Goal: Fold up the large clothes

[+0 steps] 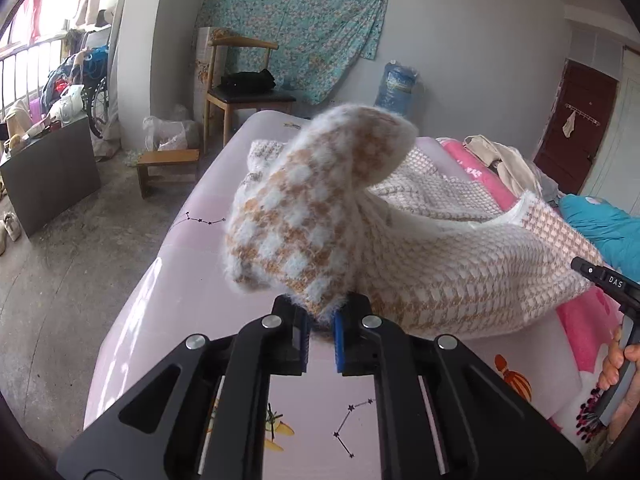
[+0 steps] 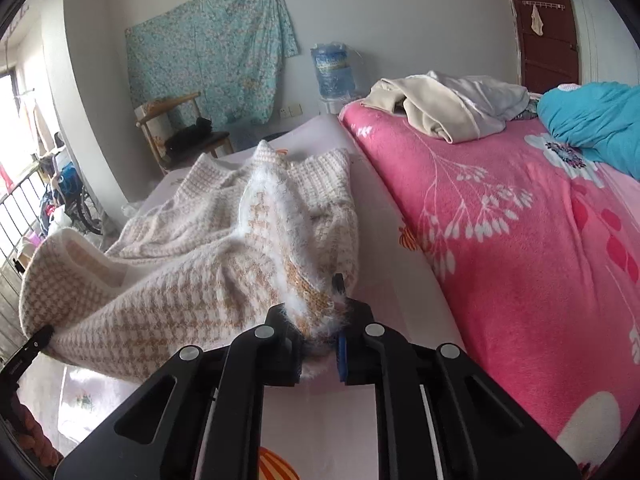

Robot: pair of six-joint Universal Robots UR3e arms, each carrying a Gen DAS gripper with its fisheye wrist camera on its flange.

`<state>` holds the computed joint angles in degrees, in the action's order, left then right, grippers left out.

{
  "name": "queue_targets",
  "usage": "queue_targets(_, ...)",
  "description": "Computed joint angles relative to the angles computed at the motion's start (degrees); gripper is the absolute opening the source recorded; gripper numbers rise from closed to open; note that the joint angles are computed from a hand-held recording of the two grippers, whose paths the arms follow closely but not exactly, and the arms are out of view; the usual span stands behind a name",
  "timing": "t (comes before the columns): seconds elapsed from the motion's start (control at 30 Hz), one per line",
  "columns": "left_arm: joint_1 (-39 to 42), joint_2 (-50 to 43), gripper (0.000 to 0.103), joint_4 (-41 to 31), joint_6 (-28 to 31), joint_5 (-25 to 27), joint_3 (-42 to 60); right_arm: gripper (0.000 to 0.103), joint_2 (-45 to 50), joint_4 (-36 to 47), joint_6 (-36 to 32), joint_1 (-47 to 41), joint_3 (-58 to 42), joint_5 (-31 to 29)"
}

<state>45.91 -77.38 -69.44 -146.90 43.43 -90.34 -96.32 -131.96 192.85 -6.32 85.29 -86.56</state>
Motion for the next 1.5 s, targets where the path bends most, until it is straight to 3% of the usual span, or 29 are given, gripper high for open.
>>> queue_targets(0.13, 7.34, 3.71, 0.008, -21.35, 13.26, -3.84, 5.77, 0.012, -8.31, 5.68, -2.07, -3.26, 3.92, 4.85)
queue_targets(0.2, 10.17, 3.08, 0.010, -33.39, 20.40, -3.07, 9.83, 0.013, -12.31, 9.59, -3.69, -6.56, 7.34, 8.99)
queue_targets(0.23, 10.50, 2.13, 0.016, -36.08, 21.64, -1.38, 10.65, 0.017, -13.43, 11.71, -4.52, -7.99, 9.12, 10.74)
queue_targets(0.37, 11.04, -5.27, 0.034, -42.02, 19.99, 5.25, 13.17, 0.033, -15.19, 25.78, -8.96, -15.87, 12.58, 15.69)
queue_targets(0.4, 12.21, -6.68, 0.036, -42.79, 18.97, 5.57, 13.78, 0.033, -16.57, 27.97, -9.72, -18.12, 13.49, 16.36)
queue_targets(0.47, 16.04, -9.06, 0.042, -45.60, 19.36, 4.09, 16.04, 0.049, -20.95, 31.78, -12.20, -23.87, 14.98, 19.83)
queue_targets(0.53, 19.65, -10.50, 0.043, -46.77, 19.10, 1.73, 18.20, 0.049, -22.56, 31.61, -12.38, -24.69, 14.06, 17.33)
queue_targets(0.67, 20.25, -12.86, 0.043, -43.16, 16.49, -1.67, 21.46, 0.051, -19.12, 27.63, -11.13, -22.46, 9.98, 17.12)
queue_targets(0.8, 11.67, -16.89, 0.043, -43.12, 15.83, -4.65, 28.13, 0.054, -7.41, 22.12, -9.80, -14.33, 1.43, 18.42)
queue_targets(0.87, 5.63, -20.46, 0.053, -46.42, 16.90, -5.31, 33.74, 0.058, -0.31, 20.72, -9.45, -9.66, -4.17, 20.20)
queue_targets(0.93, -1.14, -22.75, 0.056, -42.45, 14.31, -3.09, 35.96, 0.060, 7.01, 21.19, -9.93, -4.92, -11.07, 20.20)
queue_targets(1.03, -10.25, -21.91, 0.056, -20.22, 4.87, 5.74, 29.35, 0.061, 16.46, 22.52, -12.25, 1.85, -21.57, 13.93)
queue_targets(1.1, -13.10, -23.17, 0.056, -12.66, 1.52, 9.27, 29.00, 0.061, 20.24, 23.03, -12.18, 4.02, -26.38, 7.94)
queue_targets(1.27, -15.01, -27.95, 0.068, -7.72, -0.22, 13.52, 33.20, 0.061, 24.20, 25.72, -11.60, 1.31, -31.20, 5.64)
queue_targets(1.43, -17.19, -33.91, 0.068, -11.62, 0.51, 18.12, 38.96, 0.061, 29.66, 29.67, -14.33, 0.11, -36.04, 5.56)
queue_targets(1.5, -17.55, -34.37, 0.062, -10.15, 0.03, 18.75, 38.27, 0.060, 31.47, 31.61, -15.02, -0.06, -38.25, 5.86)
